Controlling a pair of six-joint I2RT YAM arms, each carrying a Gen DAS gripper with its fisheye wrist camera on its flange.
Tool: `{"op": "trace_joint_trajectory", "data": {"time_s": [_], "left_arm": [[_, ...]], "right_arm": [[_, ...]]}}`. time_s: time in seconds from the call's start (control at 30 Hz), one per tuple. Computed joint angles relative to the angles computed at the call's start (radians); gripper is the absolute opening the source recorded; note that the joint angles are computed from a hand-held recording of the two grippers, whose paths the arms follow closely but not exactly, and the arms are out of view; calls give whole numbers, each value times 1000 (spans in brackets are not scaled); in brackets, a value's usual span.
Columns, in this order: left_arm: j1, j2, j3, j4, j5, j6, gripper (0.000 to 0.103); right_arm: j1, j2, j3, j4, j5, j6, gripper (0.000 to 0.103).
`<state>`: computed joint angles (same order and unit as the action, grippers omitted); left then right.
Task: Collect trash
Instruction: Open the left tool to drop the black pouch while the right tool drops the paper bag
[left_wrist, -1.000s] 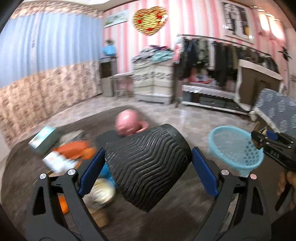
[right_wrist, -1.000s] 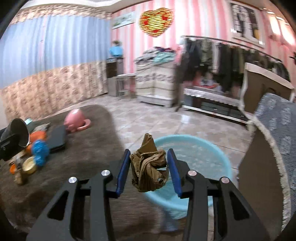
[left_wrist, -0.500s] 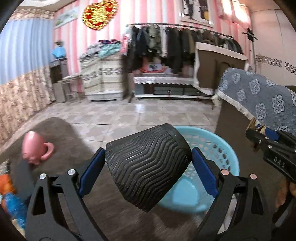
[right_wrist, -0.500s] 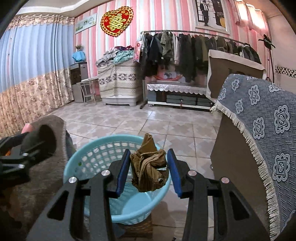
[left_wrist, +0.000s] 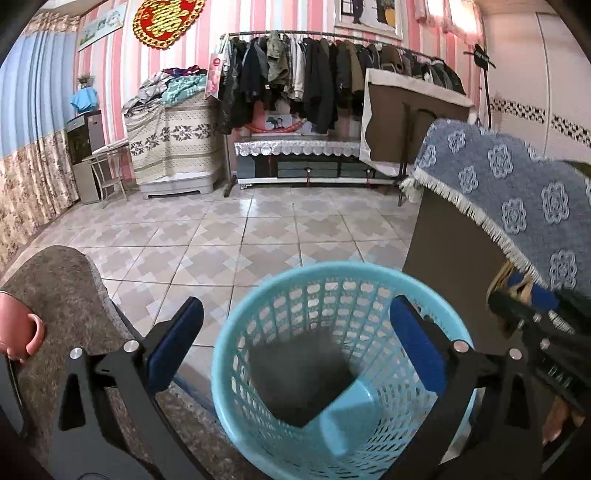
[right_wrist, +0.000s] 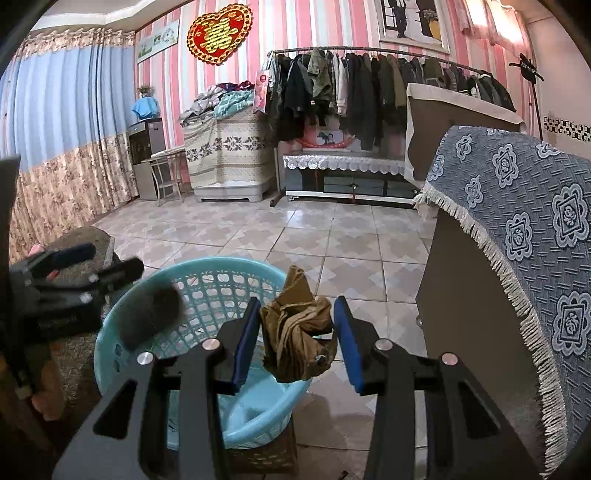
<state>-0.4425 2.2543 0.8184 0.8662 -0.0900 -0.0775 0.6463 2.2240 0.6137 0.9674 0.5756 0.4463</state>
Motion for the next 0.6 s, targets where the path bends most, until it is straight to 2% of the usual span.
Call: {"op": "trace_joint_trajectory", "data": {"time_s": [0.07, 0.3, 0.6], "left_arm": [[14, -12, -2, -11, -1, 3, 98], [79, -46, -98, 60, -49, -31, 98], [166, -98, -239, 129, -51, -21, 98]], "right_arm": [[-1, 5, 16, -11, -4, -4, 41], [24, 37, 71, -51, 8, 2, 41], [56, 152, 263, -154, -32, 28, 41]]}}
